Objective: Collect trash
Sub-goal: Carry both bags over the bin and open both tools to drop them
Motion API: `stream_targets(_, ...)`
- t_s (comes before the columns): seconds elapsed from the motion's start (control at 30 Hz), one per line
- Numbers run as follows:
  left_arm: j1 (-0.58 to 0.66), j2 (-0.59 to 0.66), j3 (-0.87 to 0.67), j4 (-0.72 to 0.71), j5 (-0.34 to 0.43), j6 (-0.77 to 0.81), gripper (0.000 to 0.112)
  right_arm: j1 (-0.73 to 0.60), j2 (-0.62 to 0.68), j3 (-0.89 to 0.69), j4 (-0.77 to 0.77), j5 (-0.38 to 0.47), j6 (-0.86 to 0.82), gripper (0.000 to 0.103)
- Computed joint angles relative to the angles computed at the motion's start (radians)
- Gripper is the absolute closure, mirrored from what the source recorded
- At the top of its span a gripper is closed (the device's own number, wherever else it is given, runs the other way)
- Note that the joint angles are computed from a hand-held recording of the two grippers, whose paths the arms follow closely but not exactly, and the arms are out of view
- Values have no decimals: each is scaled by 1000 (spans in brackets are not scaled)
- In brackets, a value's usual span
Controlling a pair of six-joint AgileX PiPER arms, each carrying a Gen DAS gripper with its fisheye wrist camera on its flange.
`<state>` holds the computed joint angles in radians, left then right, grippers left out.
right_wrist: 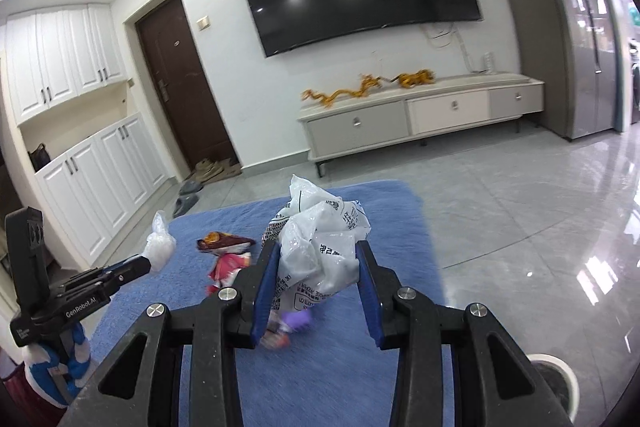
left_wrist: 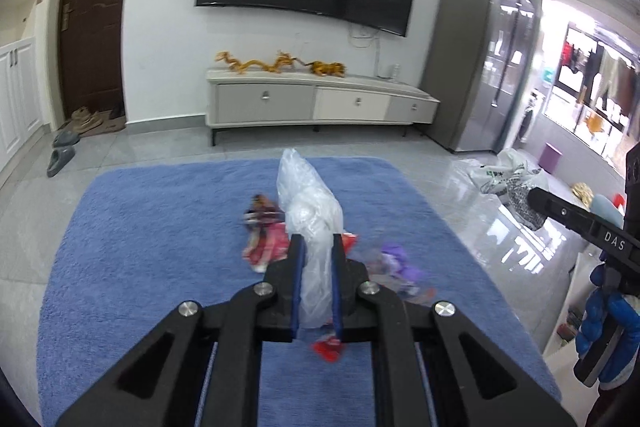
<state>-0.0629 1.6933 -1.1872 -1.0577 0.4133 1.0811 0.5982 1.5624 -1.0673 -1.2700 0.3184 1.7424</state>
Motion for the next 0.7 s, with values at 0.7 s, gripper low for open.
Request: stream_targets(0.7,-655,341,-417,637,106,-610,101,-361,-397,661,-68,-48,270,67)
